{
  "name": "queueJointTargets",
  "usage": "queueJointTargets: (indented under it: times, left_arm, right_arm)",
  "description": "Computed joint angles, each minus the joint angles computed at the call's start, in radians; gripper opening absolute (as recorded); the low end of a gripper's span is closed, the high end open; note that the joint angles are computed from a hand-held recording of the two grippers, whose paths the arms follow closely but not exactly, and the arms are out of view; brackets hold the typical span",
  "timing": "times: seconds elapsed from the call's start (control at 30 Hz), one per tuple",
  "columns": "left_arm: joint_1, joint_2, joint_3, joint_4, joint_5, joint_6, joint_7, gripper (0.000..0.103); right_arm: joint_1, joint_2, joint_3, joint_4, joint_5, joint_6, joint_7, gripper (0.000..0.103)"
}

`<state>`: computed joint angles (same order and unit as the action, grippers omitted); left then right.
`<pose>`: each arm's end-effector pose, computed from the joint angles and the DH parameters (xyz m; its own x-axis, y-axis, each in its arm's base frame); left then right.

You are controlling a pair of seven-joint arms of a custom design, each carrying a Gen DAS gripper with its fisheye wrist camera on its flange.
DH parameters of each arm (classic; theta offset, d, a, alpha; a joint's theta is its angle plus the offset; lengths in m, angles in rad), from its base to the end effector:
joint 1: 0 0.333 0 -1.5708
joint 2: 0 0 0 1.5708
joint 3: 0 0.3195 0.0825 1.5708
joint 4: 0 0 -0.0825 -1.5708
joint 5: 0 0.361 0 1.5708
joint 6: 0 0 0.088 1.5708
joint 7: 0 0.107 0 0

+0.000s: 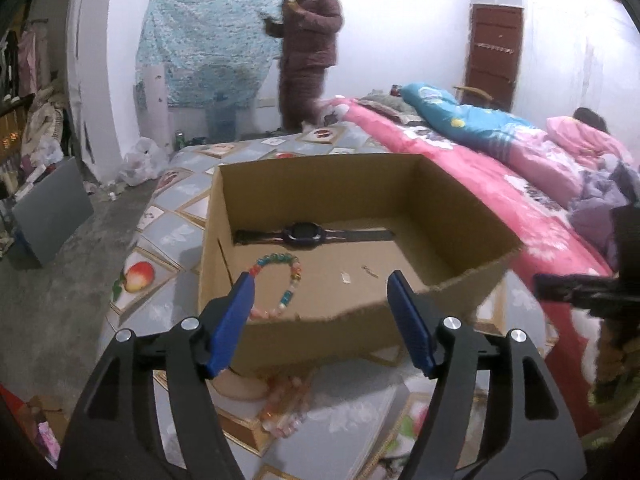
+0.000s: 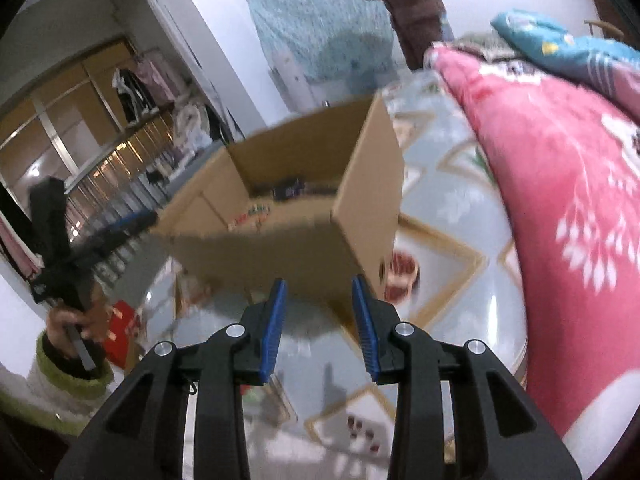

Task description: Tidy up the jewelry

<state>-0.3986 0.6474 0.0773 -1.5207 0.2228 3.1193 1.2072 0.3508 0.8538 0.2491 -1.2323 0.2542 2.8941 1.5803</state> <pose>0.6912 -0.2660 0.4111 -0.2482 -0.9665 0.0654 -0.5745 0.0925 -0.8133 0.6950 0.3689 0.3714 0.3373 -0.8508 -0.4029 -0.7643 0.0023 -0.6448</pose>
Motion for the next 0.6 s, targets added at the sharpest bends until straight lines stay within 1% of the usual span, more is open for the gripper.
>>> queueJointTargets:
  times: [0.07, 0.13, 0.2, 0.23, 0.3, 0.37, 0.43, 0.47, 0.5, 0.57, 0.6]
  left_arm:
    - [0.001, -0.031, -0.010, -0.066, 0.014, 0.052, 0.019, 0.071]
    - [0.003, -0.054, -0.022, -0.112, 0.022, 0.080, 0.055, 0.076]
    - [0.017, -0.074, -0.056, -0.149, 0.023, 0.078, 0.102, 0.079]
    - [0.016, -0.083, -0.064, -0.167, 0.021, 0.069, 0.120, 0.080]
    - [-0.009, -0.098, -0.049, -0.198, 0.018, 0.047, 0.132, 0.081]
    - [-0.006, -0.108, -0.064, -0.226, 0.014, 0.016, 0.144, 0.081]
    - [-0.047, -0.111, -0.020, -0.250, 0.022, -0.012, 0.117, 0.082]
    - [-0.060, -0.111, -0.007, -0.255, 0.027, -0.029, 0.100, 0.082]
    - [-0.093, -0.108, 0.029, -0.260, 0.038, -0.053, 0.063, 0.082]
    - [-0.136, -0.103, 0.079, -0.260, 0.074, -0.086, -0.004, 0.082]
    - [-0.150, -0.097, 0.098, -0.251, 0.091, -0.105, -0.034, 0.082]
  right_arm:
    - [0.025, -0.008, -0.033, -0.021, -0.014, -0.031, 0.030, 0.034]
    - [0.038, -0.006, -0.045, -0.025, -0.023, -0.065, 0.051, 0.036]
    - [0.062, -0.005, -0.069, -0.028, -0.042, -0.092, 0.078, 0.041]
    - [0.072, -0.003, -0.080, -0.026, -0.054, -0.104, 0.089, 0.042]
    - [0.104, 0.009, -0.113, -0.006, -0.088, -0.135, 0.122, 0.045]
    - [0.135, 0.019, -0.143, 0.013, -0.128, -0.161, 0.154, 0.048]
    - [0.165, 0.029, -0.175, 0.032, -0.173, -0.179, 0.185, 0.050]
    - [0.180, 0.038, -0.192, 0.050, -0.197, -0.194, 0.203, 0.053]
    - [0.191, 0.049, -0.201, 0.068, -0.218, -0.205, 0.214, 0.055]
    - [0.202, 0.068, -0.208, 0.106, -0.246, -0.232, 0.233, 0.056]
    - [0.221, 0.079, -0.232, 0.131, -0.270, -0.251, 0.258, 0.057]
